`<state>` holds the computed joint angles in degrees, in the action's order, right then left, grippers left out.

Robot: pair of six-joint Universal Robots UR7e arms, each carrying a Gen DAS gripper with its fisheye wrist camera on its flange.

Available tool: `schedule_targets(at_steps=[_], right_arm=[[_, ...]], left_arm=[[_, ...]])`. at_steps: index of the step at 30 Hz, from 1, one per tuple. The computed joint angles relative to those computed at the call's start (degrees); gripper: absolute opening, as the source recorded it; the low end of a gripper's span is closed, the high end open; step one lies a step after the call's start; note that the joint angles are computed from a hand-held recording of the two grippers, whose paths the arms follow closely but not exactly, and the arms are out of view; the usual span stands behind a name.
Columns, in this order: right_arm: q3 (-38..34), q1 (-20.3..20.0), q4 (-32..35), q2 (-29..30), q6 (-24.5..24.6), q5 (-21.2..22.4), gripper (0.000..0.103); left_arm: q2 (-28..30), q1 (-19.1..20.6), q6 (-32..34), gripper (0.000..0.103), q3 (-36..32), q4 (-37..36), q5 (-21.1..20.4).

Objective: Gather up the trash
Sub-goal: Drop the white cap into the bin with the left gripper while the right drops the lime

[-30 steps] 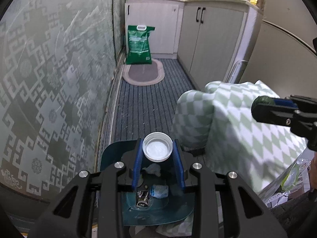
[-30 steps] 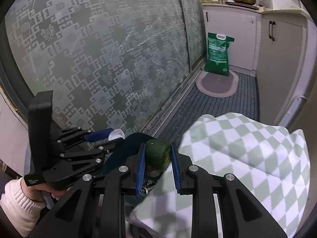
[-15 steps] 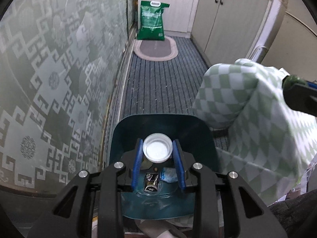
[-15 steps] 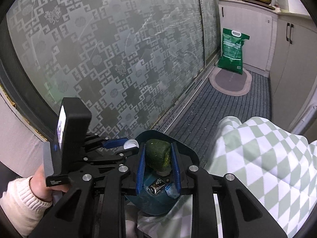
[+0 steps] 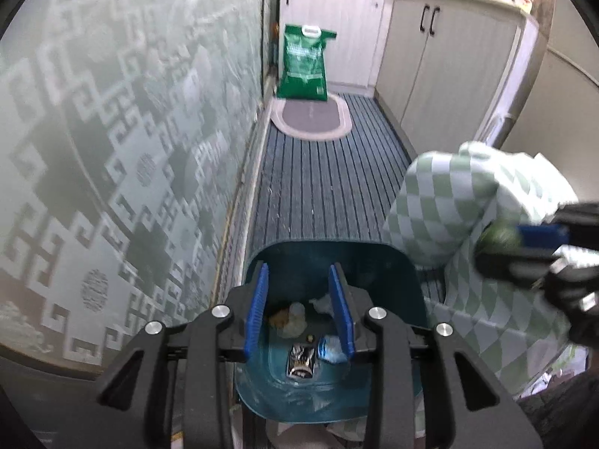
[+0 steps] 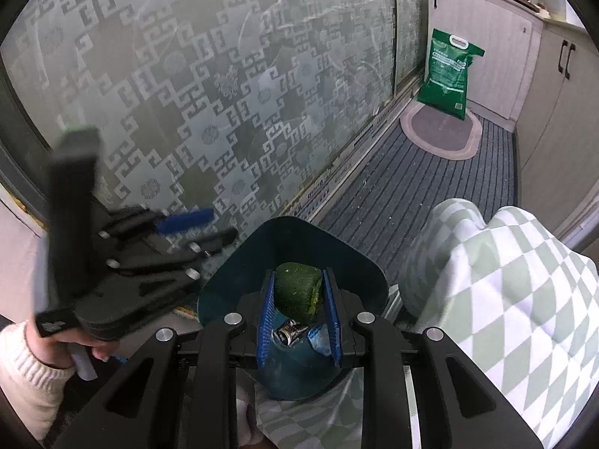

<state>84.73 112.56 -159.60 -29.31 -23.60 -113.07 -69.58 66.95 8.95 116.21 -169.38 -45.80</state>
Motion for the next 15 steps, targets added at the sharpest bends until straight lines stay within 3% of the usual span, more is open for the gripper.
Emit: schedule_targets(at_steps=[10,15], right_arm=[[-2.45,0.11,6.26,2.17,0.82,-2.85,0.025],[-2.38,0.11,7.02,2.26,0.94,-2.74,0.04]], left_arm=[[-2.76,-1.99,2.53,0.042,1.87,-7.95,-1.82],[-3.59,-3.28,3.53,0.06,2.75,-10.0,-2.52]])
